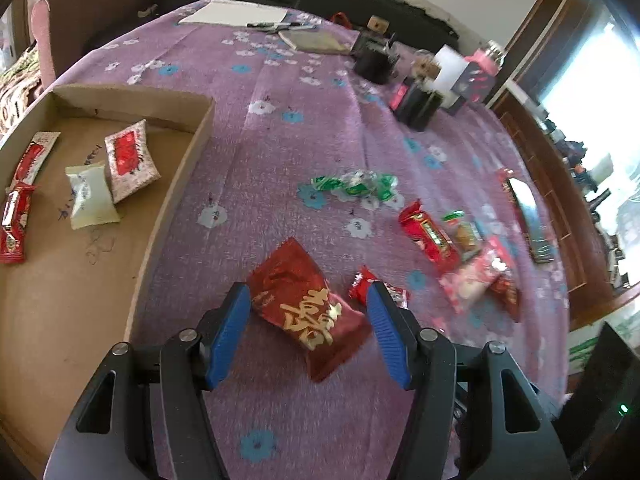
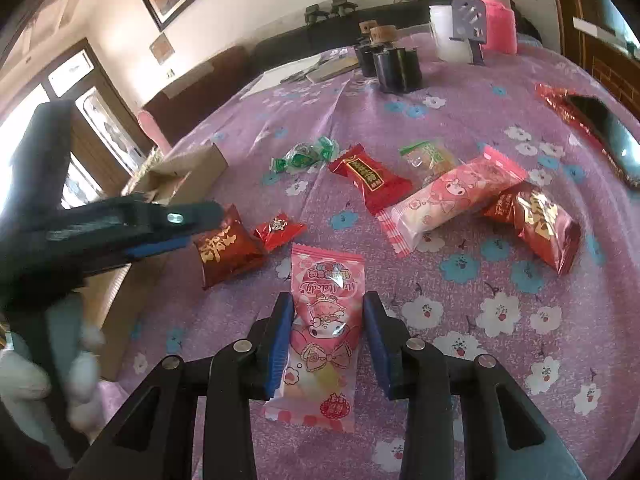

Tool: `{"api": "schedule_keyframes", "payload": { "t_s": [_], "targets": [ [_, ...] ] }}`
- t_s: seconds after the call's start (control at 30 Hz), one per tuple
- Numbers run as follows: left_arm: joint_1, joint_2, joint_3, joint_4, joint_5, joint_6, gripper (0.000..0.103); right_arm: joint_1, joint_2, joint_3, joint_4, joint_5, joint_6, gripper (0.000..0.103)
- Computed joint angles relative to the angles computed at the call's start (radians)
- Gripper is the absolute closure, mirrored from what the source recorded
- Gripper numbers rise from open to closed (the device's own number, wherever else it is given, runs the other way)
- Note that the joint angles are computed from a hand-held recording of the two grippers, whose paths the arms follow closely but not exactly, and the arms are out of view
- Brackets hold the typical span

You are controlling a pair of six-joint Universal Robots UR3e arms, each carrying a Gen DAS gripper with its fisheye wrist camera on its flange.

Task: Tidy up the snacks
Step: 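Grasp the red gold-print bag with the left tool while the right tool grasps the pink packet, then carry the red bag and pink packet toward the cardboard box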

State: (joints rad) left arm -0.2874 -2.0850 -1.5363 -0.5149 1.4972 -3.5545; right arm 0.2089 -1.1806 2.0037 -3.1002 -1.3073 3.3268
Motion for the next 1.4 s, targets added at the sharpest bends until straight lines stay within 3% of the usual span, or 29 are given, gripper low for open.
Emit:
{"api": "schedule_keyframes", "payload": {
  "t_s": [0.3, 0.47, 0.5, 0.53, 0.8, 1.03, 1.2, 1.4],
  "targets": [
    [-0.073, -0.079, 0.094, -0.035, 0.104, 0.027, 0.036, -0.007, 0.002, 0.01, -0.015, 0.019, 0.003, 0.064],
    [-0.135, -0.089, 0.082, -0.019, 0.212, 0.142, 0.037, -0.007, 0.002, 0.011, -0.016, 0.02, 0.004, 0.064],
    [-0.145, -0.09, 0.078, -0.013, 0.229, 0.156, 0.046, -0.006, 0.001, 0.011, -0.015, 0.019, 0.004, 0.064],
    [-0.151, -0.079, 0.05, 0.024, 0.231, 0.181, 0.065, -0.007, 0.002, 0.01, -0.016, 0.02, 0.004, 0.064],
    [-0.099, 0.003, -0.063, 0.074, 0.107, 0.175, 0.068, -0.021, 0.0, 0.027, -0.035, 0.04, 0.014, 0.066],
    [-0.042, 0.17, -0.271, 0.178, -0.004, 0.158, 0.068, -0.027, -0.019, 0.073, -0.107, 0.013, 0.056, 0.068],
    [0.067, 0.356, -0.471, 0.234, -0.098, 0.169, 0.067, -0.026, -0.034, 0.096, -0.142, -0.018, 0.074, 0.068],
    [0.284, 0.601, -0.687, 0.226, -0.126, 0.257, 0.067, -0.03, -0.04, 0.103, -0.143, -0.024, 0.078, 0.068]
  ]
}}
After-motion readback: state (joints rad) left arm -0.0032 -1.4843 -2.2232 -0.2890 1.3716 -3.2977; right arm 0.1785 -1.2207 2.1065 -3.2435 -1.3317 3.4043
